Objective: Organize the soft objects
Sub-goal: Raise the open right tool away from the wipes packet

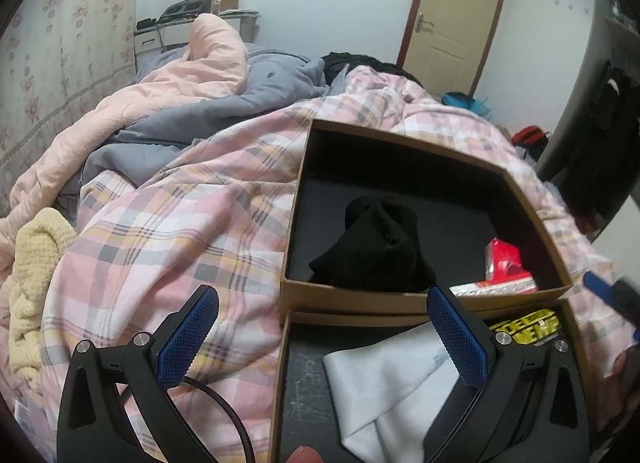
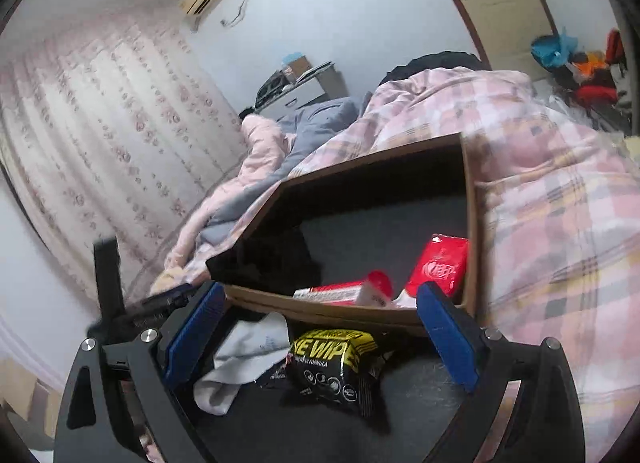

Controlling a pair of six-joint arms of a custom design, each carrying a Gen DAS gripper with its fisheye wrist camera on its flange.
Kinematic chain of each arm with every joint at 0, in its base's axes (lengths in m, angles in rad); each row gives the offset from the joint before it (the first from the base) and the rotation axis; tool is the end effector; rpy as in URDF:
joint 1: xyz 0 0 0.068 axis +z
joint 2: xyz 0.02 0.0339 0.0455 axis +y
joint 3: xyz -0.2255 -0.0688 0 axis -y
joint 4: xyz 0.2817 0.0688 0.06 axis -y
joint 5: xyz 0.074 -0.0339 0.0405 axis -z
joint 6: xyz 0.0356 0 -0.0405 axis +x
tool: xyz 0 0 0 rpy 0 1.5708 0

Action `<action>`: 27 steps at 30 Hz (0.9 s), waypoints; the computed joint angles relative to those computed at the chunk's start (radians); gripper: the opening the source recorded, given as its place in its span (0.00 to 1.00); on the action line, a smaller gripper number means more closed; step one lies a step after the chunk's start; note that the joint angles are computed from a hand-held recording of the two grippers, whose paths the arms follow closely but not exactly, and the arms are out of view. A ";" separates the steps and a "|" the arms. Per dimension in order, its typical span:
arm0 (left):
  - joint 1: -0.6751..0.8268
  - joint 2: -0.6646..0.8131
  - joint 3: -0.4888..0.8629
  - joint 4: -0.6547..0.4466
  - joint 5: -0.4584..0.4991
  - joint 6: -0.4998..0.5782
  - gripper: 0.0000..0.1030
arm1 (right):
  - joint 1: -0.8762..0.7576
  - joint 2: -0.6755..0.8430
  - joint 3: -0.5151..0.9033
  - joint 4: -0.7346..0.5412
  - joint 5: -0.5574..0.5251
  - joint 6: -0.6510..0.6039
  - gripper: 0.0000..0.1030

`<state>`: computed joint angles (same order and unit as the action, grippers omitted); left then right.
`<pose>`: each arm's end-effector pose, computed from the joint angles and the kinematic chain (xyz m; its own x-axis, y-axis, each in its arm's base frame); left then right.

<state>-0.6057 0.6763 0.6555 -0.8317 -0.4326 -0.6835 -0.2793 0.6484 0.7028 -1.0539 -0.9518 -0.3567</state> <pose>0.1704 -0.0999 0.2287 -0.6631 -0.2382 -0.7096 -0.1660 0.9712 -0.1709 0.1709 -0.0188 0.2453 -0.6657 -0.0198 -0.7459 -0.5291 0.7174 0.4532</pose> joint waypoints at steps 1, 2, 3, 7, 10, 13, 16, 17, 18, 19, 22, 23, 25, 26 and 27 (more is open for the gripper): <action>-0.003 -0.014 -0.010 0.009 -0.003 -0.001 1.00 | 0.010 -0.006 -0.005 0.009 0.025 -0.004 0.93; -0.011 -0.017 -0.018 0.017 -0.013 0.002 1.00 | 0.026 -0.018 -0.004 0.012 0.059 0.000 0.93; -0.022 -0.008 -0.019 0.020 -0.036 0.004 1.00 | 0.027 -0.012 -0.003 0.024 0.072 0.006 0.93; -0.049 0.047 -0.007 0.025 -0.101 0.014 1.00 | 0.016 -0.049 0.001 0.112 0.141 0.079 0.93; -0.038 0.068 -0.004 0.024 -0.086 0.029 1.00 | 0.061 -0.127 -0.039 0.247 0.233 0.171 1.00; -0.038 0.069 0.000 0.023 -0.069 0.038 1.00 | 0.121 -0.047 -0.025 0.246 0.280 0.138 1.00; -0.032 0.040 -0.006 0.022 -0.064 0.038 1.00 | 0.175 0.036 0.000 0.205 0.332 0.109 1.00; -0.024 0.030 -0.009 0.022 -0.052 0.036 1.00 | 0.188 0.034 -0.003 0.205 0.356 0.108 1.00; -0.018 0.022 -0.010 0.019 -0.041 0.033 1.00 | 0.199 0.032 -0.005 0.205 0.381 0.110 1.00; -0.002 0.014 -0.013 0.020 -0.018 0.036 1.00 | 0.209 0.020 -0.011 0.199 0.397 0.110 1.00; 0.051 -0.008 -0.021 0.022 0.059 0.044 1.00 | 0.223 -0.007 -0.022 0.197 0.430 0.124 1.00; 0.061 -0.016 -0.026 0.023 0.074 0.045 1.00 | 0.234 -0.018 -0.025 0.196 0.453 0.127 1.00; 0.069 -0.026 -0.031 0.026 0.086 0.044 1.00 | 0.259 -0.037 -0.034 0.206 0.483 0.136 1.00; 0.064 -0.026 -0.031 0.026 0.083 0.042 1.00 | 0.270 -0.046 -0.037 0.209 0.492 0.139 1.00; 0.069 -0.028 -0.032 0.026 0.090 0.047 1.00 | 0.277 -0.054 -0.041 0.211 0.500 0.137 1.00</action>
